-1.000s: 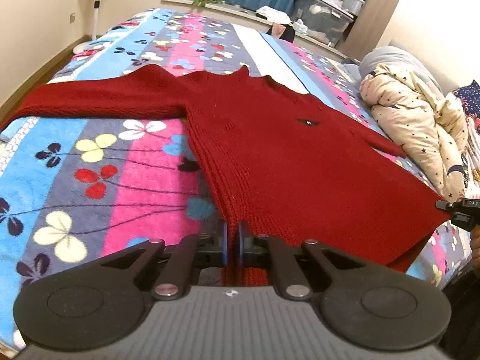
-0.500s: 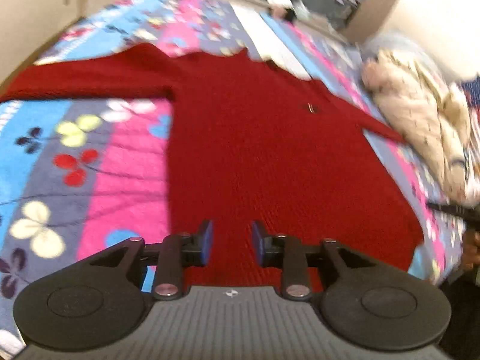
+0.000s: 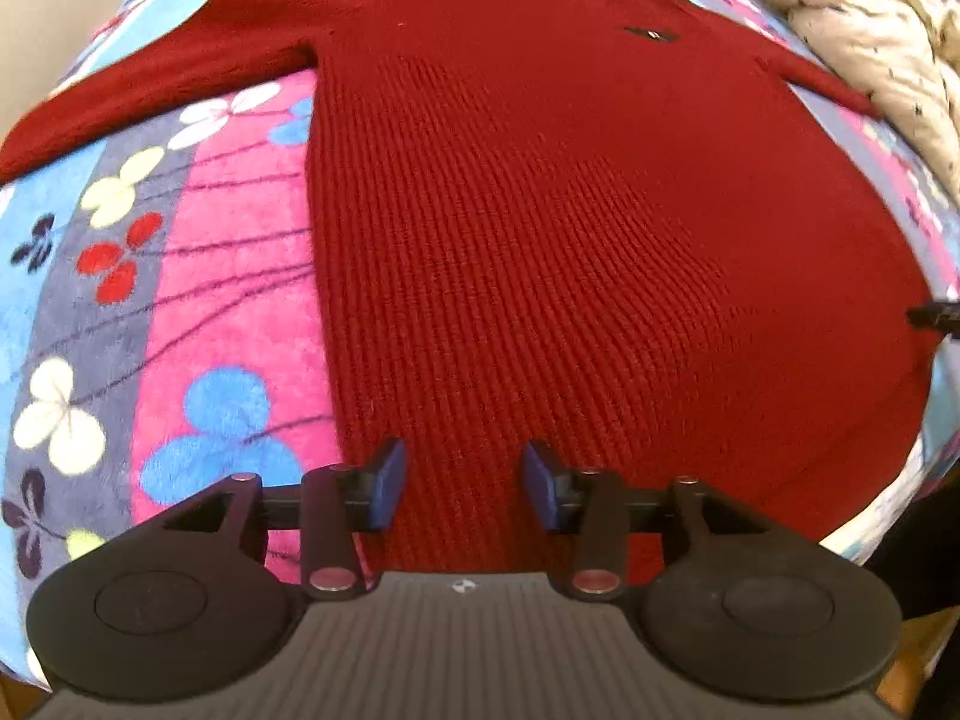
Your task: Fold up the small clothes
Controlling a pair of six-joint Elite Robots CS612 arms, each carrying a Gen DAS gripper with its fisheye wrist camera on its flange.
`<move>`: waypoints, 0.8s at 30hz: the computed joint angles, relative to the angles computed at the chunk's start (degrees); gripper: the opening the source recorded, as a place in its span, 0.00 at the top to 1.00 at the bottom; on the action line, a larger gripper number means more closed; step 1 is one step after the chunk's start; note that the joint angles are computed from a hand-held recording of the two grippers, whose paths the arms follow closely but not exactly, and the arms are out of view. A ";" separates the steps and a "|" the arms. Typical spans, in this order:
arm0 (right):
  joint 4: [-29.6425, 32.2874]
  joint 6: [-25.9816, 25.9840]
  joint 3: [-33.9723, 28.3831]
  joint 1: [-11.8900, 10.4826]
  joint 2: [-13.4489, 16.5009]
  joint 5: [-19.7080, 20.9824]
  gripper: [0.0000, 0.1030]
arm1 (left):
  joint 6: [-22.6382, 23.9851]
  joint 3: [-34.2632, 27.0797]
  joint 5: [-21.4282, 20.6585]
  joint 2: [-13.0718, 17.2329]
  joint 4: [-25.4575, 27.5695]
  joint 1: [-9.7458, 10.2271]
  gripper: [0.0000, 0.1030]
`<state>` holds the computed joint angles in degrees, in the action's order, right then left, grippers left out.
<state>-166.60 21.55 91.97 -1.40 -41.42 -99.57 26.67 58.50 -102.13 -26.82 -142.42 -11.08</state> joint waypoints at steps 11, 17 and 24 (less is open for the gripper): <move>-14.14 5.15 3.36 0.66 -0.92 -7.07 0.47 | -3.14 6.00 1.51 -1.66 -20.34 -0.76 0.30; -21.92 3.32 2.41 1.53 0.48 -13.70 0.47 | -9.27 5.76 3.25 -1.29 -25.60 -0.93 0.18; -30.43 0.66 1.86 1.58 0.75 -18.76 0.47 | -15.39 5.45 4.38 -1.09 -30.30 -0.73 0.17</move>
